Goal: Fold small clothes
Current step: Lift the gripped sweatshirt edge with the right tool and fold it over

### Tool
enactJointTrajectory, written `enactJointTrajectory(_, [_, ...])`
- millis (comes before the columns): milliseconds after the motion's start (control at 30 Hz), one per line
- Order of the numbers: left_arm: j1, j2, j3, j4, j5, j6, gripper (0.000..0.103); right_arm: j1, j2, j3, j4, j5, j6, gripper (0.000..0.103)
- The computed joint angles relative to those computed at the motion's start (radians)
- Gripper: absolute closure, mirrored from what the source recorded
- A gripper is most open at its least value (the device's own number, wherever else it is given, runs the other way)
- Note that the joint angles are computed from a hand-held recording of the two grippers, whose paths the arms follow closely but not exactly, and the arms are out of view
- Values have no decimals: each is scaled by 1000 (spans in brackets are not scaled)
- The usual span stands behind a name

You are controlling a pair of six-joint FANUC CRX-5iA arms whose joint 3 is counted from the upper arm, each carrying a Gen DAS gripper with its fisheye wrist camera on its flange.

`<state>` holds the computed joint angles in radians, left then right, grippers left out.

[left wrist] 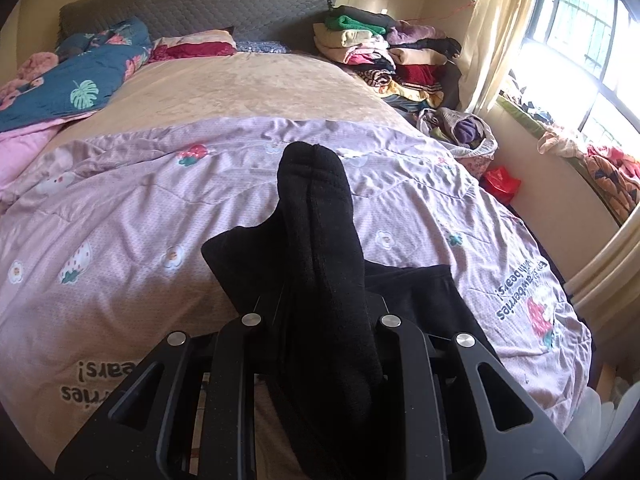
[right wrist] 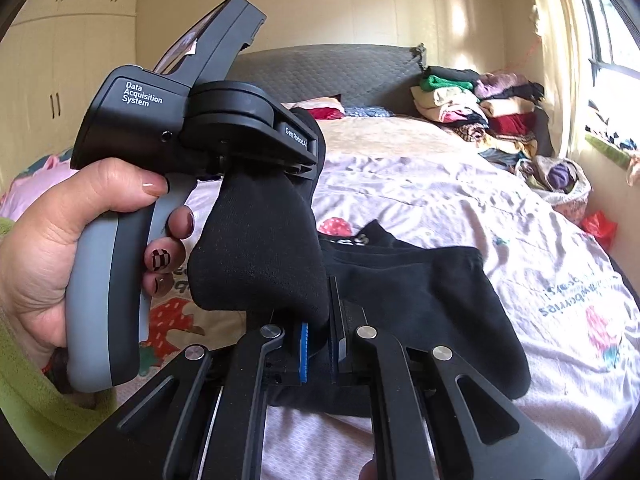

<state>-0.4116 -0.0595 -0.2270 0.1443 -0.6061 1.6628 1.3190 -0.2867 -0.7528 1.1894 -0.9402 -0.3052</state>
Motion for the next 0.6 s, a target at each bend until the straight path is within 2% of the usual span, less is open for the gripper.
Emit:
enactJointTrajectory(200, [-57,51,59,-50,-22,59,88,-7,-57,-44,-32,0,-46,97])
enactJointTrajectory(600, [-115,149,126,-36,-52,75,88,-34,-141,-118,-98,46,-138,97])
